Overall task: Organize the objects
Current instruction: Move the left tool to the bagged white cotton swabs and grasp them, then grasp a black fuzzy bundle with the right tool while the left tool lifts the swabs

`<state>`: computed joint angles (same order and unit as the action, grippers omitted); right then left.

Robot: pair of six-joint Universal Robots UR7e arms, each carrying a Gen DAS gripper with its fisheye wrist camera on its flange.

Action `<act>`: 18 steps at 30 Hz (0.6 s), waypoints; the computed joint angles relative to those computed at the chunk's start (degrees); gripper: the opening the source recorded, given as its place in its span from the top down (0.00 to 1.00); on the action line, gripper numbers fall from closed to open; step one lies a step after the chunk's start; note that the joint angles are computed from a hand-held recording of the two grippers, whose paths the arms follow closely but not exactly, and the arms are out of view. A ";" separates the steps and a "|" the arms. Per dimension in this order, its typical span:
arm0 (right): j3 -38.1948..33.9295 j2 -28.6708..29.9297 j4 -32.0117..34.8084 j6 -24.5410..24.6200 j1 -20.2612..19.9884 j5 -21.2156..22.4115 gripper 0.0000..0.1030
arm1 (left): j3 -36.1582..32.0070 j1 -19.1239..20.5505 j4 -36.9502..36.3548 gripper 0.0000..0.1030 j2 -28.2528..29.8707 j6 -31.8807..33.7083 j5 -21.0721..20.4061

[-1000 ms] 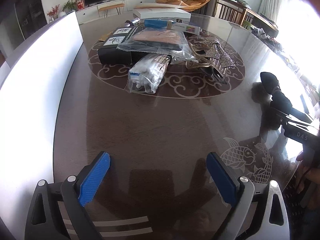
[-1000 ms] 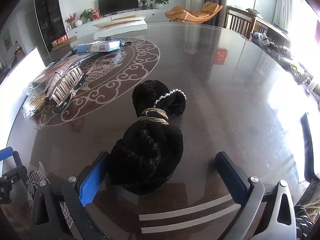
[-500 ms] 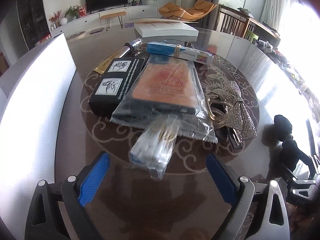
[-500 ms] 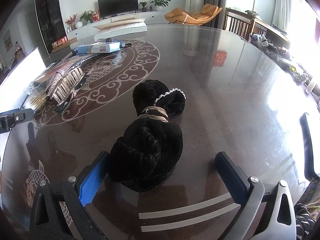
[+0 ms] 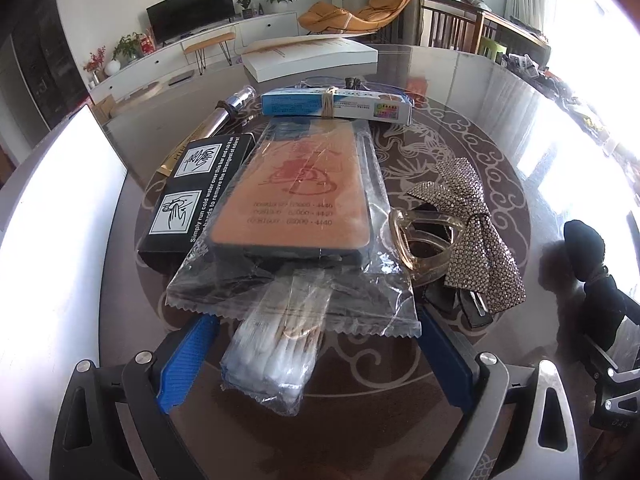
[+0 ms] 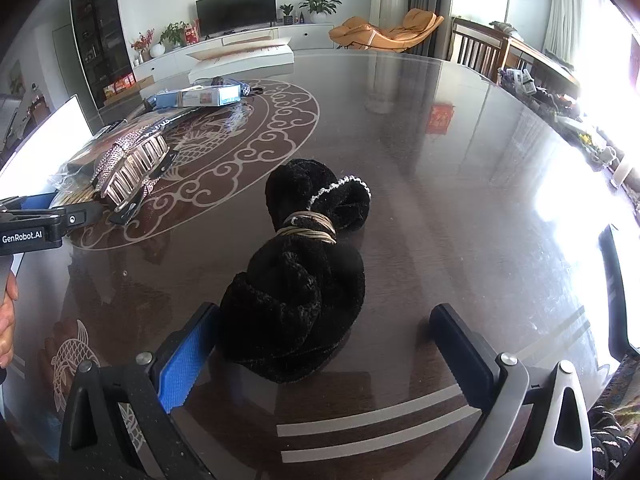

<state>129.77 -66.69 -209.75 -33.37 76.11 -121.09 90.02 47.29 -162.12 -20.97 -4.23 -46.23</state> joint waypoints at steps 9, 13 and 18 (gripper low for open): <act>0.18 -0.45 0.70 -0.16 -0.03 0.17 0.00 | 9.27 -1.36 1.06 0.72 -5.87 -6.36 -3.57; 0.43 -0.50 0.32 -0.02 0.01 0.04 0.00 | 18.69 -3.21 0.26 0.68 -10.95 -12.44 -5.04; -0.12 -1.55 3.93 0.67 0.26 -0.80 0.00 | 18.65 -3.73 2.32 0.29 -10.48 -9.98 -3.04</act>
